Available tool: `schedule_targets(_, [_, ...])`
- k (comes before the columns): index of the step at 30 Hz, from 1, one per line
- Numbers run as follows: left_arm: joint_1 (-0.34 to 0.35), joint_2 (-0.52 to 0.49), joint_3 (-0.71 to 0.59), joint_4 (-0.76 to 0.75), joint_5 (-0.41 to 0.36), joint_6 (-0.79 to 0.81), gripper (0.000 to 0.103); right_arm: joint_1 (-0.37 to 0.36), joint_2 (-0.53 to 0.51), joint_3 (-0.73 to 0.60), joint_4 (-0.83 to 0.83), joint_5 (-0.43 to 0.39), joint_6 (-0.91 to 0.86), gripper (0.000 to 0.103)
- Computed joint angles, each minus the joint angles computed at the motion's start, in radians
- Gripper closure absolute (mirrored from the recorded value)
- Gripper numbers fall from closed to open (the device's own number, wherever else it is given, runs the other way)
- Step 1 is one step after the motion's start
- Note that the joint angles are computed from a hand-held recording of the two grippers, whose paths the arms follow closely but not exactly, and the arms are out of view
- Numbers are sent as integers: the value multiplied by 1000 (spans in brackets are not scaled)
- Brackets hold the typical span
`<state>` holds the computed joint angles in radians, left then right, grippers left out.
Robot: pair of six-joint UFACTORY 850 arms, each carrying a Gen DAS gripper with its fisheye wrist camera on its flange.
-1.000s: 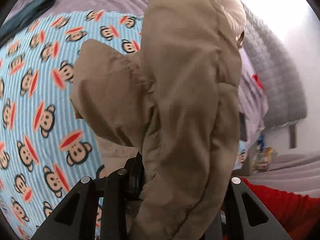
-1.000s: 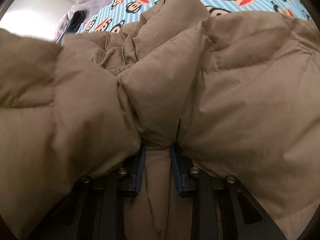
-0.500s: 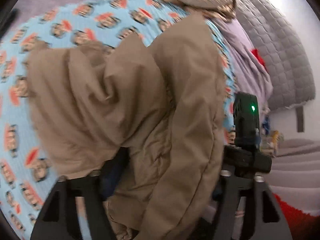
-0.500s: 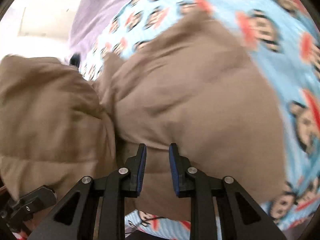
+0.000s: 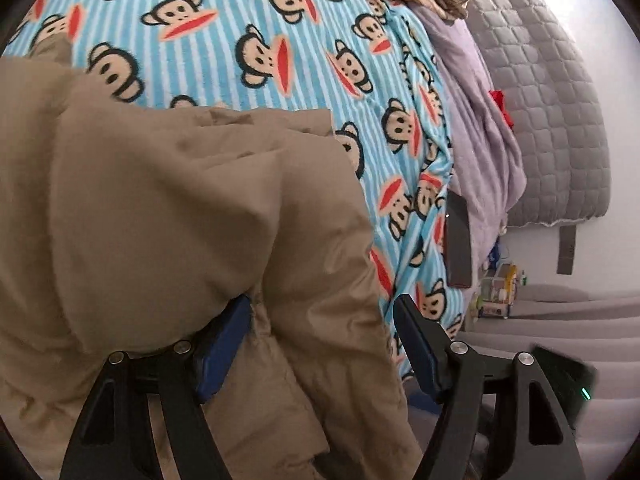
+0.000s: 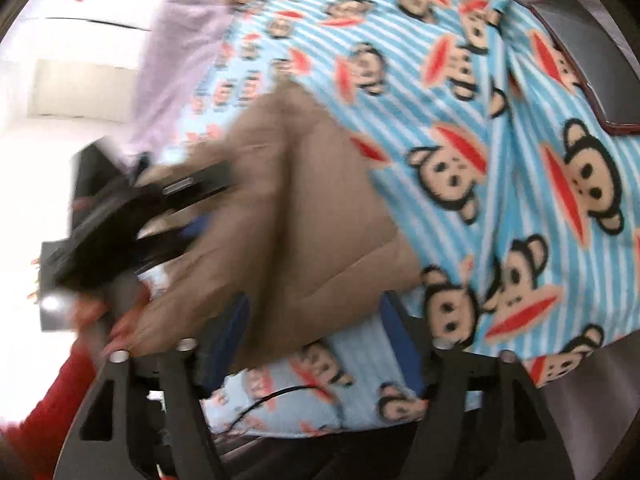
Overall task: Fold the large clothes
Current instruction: 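Grasp the folded jacket edge with both tools and lift it, then fold the lifted jacket edge over the bundle with both tools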
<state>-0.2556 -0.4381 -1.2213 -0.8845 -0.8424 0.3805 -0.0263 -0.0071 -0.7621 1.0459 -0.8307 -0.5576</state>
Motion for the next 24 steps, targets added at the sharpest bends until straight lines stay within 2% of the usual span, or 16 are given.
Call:
schedule_targets(2, [-14, -20, -23, 28, 5, -23, 29, -2, 22, 11, 69, -73, -84, 22])
schedule_targets(4, [-28, -35, -46, 57, -2, -32, 29, 30, 26, 23, 133, -130, -137, 22])
schedule_targets(5, [-34, -36, -56, 81, -6, -45, 29, 10, 36, 37, 140, -173, -165, 22])
schedule_targets(7, [-39, -23, -67, 111, -10, -56, 29, 35, 30, 40, 159, -184, -176, 22])
schedule_targets(9, [-27, 25, -52, 95, 8, -19, 29, 68, 11, 33, 172, -151, -156, 22])
schedule_targets(10, [-17, 59, -40, 96, 24, 7, 29, 82, 3, 29, 178, -132, -140, 24])
schedule_targets(11, [-9, 94, -29, 122, 50, 10, 29, 99, -16, 17, 182, -98, -116, 31])
schedule_targets(12, [-3, 119, -21, 150, 76, 4, 29, 109, -24, 9, 173, -69, -90, 61])
schedule_targets(13, [4, 155, -3, 196, 121, -10, 29, 117, -32, 1, 159, -48, -68, 80])
schedule_targets(16, [39, 253, 69, 420, 267, -163, 29, 150, -44, -26, -9, 80, 79, 83])
schedule_targets(18, [63, 274, 102, 572, 309, -293, 29, 153, -45, -21, -81, 113, 123, 83])
schedule_targets(20, [94, 258, 123, 697, 301, -416, 29, 143, -47, -11, -135, 116, 155, 83])
schedule_targets(24, [106, 218, 141, 690, 336, -459, 29, 135, -82, -9, -142, 121, 138, 83])
